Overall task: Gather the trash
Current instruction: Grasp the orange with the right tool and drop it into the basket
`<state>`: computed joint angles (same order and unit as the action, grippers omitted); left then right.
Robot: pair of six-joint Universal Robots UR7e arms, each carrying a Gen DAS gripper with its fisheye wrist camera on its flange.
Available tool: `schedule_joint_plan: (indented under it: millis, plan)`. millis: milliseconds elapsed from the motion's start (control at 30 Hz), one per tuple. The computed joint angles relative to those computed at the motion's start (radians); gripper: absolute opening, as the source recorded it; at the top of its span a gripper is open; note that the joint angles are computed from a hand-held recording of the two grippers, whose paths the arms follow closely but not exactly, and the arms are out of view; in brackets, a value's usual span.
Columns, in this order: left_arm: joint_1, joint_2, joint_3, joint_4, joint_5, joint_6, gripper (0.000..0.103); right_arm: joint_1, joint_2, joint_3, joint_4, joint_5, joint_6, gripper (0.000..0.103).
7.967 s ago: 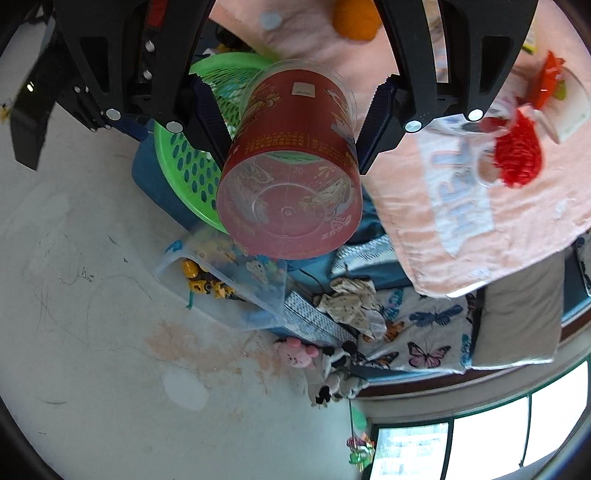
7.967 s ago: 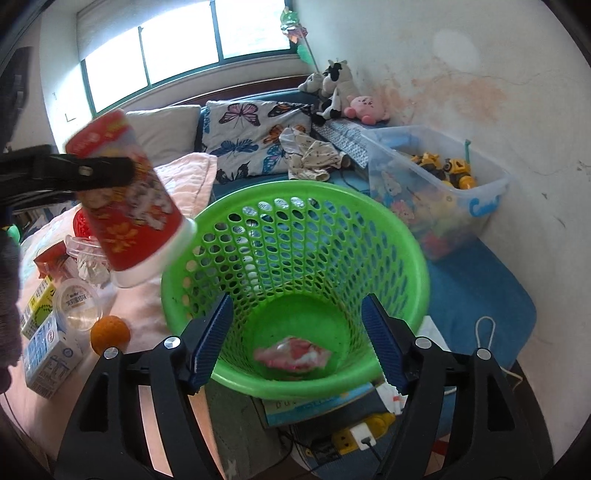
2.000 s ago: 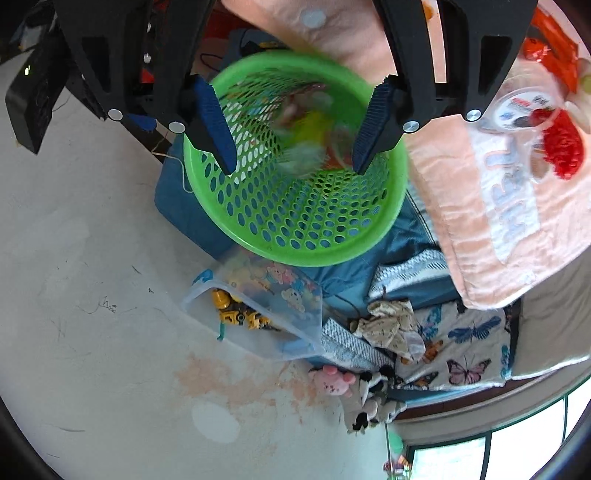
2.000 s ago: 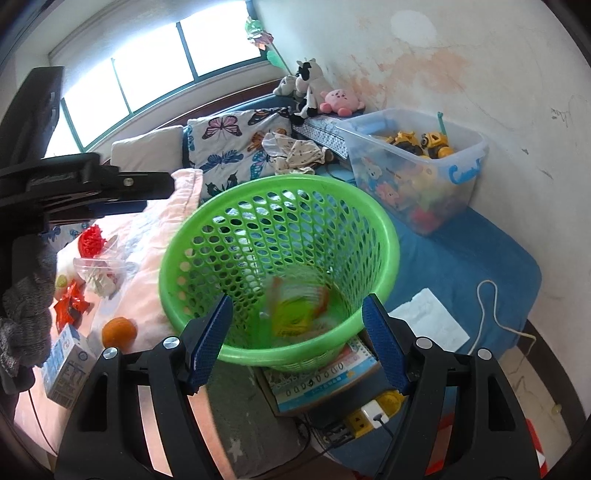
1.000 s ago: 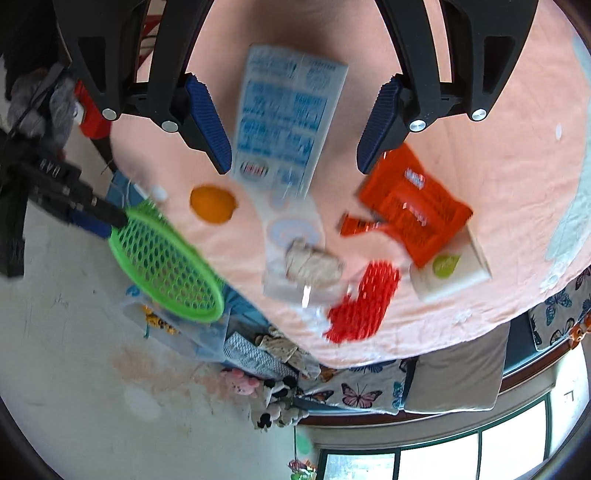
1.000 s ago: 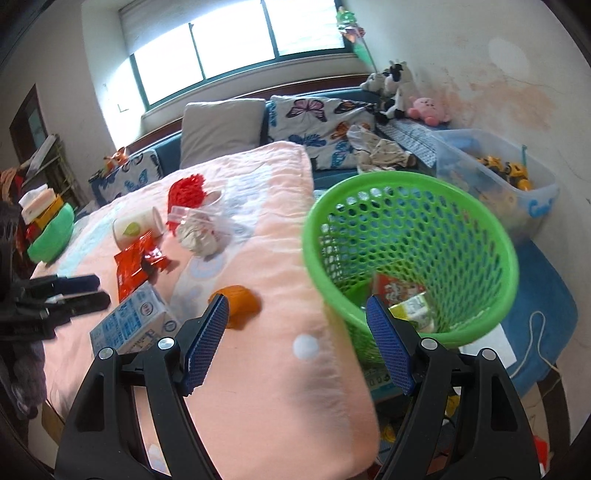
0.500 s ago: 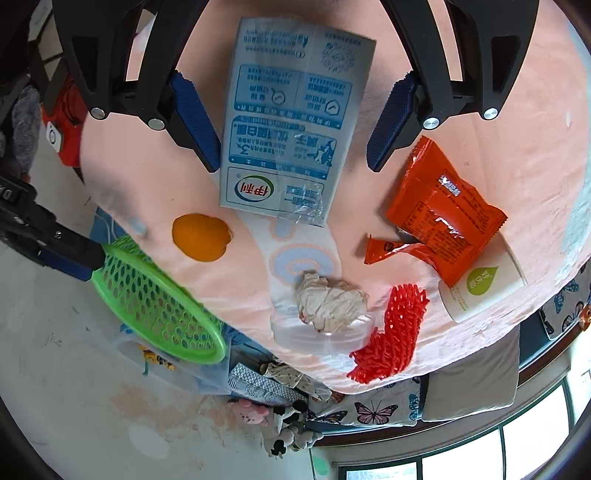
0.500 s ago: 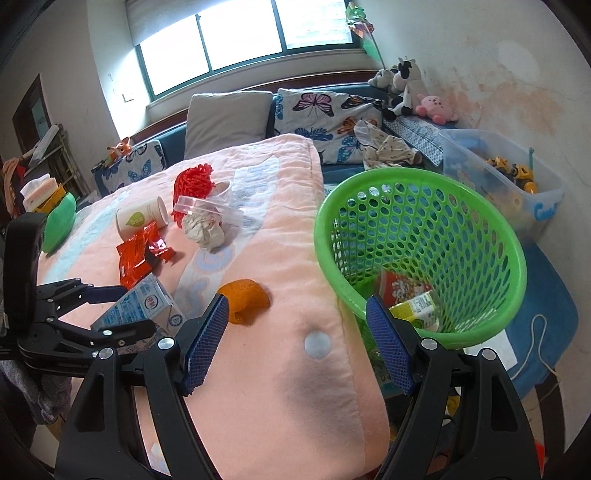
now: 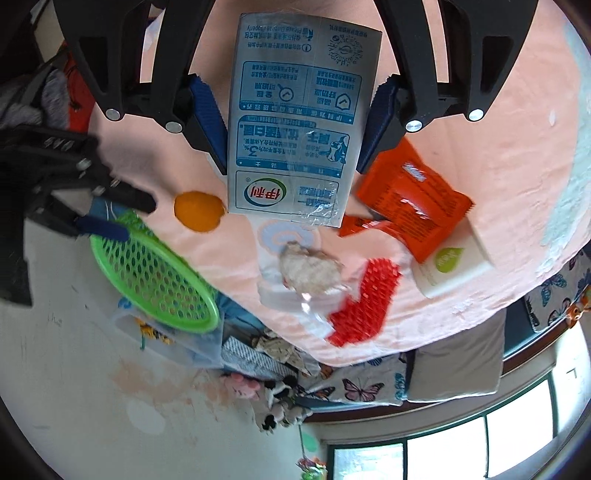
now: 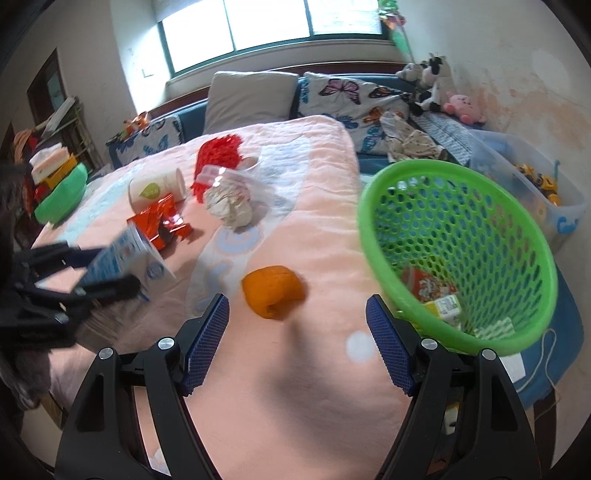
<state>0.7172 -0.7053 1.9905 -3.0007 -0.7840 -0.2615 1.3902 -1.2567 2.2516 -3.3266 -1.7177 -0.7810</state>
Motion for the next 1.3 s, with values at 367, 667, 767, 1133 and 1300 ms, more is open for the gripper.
schedule_joint_plan:
  millis: [367,667,767,1133,1300]
  plan:
    - [-0.014,-0.084,0.073,-0.048,0.026,-0.04,0.065,0.043,0.113,-0.076,0.031,-0.055,-0.036,0.072]
    - [0.002,-0.1,0.082,-0.048,0.008,-0.047,0.065,0.051,0.173,-0.129,0.04,-0.117,-0.048,0.064]
    - [0.006,-0.095,0.074,-0.037,0.004,-0.051,0.065,0.056,0.195,-0.128,-0.011,-0.146,-0.069,0.054]
    - [0.009,-0.077,0.045,-0.053,-0.023,-0.014,0.065,0.043,0.124,-0.096,0.024,-0.079,-0.037,0.046]
    - [0.006,-0.058,0.013,-0.057,-0.042,0.014,0.065,0.036,0.064,-0.083,0.042,-0.048,-0.006,0.046]
